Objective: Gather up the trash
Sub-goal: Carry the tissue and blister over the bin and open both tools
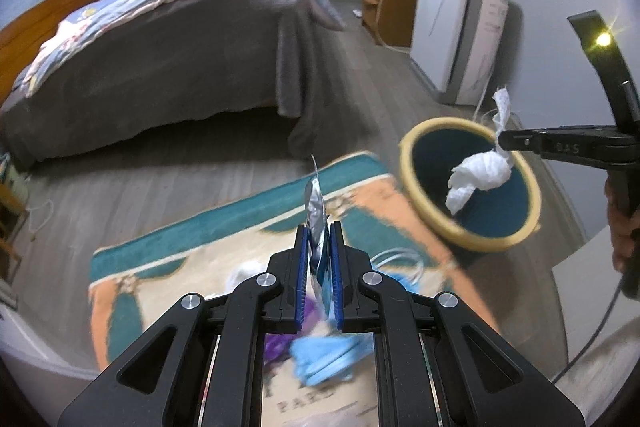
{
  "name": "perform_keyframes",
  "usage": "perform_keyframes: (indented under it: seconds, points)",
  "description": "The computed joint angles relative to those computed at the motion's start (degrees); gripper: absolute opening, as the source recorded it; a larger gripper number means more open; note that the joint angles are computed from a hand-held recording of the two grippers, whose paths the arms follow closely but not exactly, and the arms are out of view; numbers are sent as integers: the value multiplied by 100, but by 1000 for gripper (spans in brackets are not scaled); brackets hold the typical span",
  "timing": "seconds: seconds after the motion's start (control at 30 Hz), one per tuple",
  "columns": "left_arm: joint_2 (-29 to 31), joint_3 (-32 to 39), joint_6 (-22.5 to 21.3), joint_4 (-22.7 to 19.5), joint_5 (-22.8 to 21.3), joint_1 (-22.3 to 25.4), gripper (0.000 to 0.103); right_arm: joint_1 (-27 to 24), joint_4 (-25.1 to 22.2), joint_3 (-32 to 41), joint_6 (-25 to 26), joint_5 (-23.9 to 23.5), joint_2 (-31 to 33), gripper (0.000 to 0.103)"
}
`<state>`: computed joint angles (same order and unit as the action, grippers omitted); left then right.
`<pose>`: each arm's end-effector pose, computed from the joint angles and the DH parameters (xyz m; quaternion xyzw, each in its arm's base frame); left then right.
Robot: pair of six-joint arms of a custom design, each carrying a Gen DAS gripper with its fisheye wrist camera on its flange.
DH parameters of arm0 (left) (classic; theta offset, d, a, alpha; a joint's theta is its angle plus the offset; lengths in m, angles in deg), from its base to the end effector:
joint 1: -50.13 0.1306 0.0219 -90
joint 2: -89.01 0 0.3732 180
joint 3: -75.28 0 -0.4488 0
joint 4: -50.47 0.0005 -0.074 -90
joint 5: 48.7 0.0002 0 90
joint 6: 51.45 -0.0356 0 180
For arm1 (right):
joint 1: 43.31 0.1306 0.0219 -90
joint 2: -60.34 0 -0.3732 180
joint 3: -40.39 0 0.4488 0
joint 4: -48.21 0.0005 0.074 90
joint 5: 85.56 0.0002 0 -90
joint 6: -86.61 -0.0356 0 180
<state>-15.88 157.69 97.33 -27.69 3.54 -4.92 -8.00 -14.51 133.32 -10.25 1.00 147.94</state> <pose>0.2492 -0.3193 0.4517 -0.0841 0.9308 0.0424 0.3532 0.4169 0.2973 0.4528 -0.2439 0.9279 0.1278 0.2515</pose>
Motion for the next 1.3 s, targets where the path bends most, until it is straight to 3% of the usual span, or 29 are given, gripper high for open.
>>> perform_keyframes:
  seconds: [0.2,0.43,0.67,0.73,0.8,0.83,0.87,1.0,1.07,1.13,1.23,1.3]
  points:
    - [501,385,-596,600,-30,-62,12,-440,56,-39,-233,184,47,2]
    - [1131,678,-1219,1481,383,15,12,-643,38,-63,-156,827,190,2]
    - [1900,1173,-1745,1774,754,185,12,-943,-94,-45,-366,677,357,3]
    - [2035,1283,-1861,1829,782,226,15,-951,-77,-43,-351,625,359,4]
    - [2103,1363,-1907,1846,755,276,28,-948,-75,-16,-332,582,368,5]
    - [2119,1389,-1910,1857,747,293,34,-947,-61,-1,-317,579,377,8]
    - [2118,1405,-1907,1877,702,305,49,-940,-54,6,-310,594,379,10]
    - [2032,1378,-1832,1784,500,309,74,-953,-36,23,-312,560,378,27]
    - [1923,1298,-1715,1730,386,286,81,-942,-11,26,-276,594,364,40]
    - [1864,1283,-1549,1588,305,264,90,-938,18,23,-297,604,337,65]
    - [1674,1183,-1206,1301,197,207,94,-915,86,29,-357,523,275,91]
    - [1501,1092,-995,1063,113,156,95,-870,126,43,-382,524,215,97]
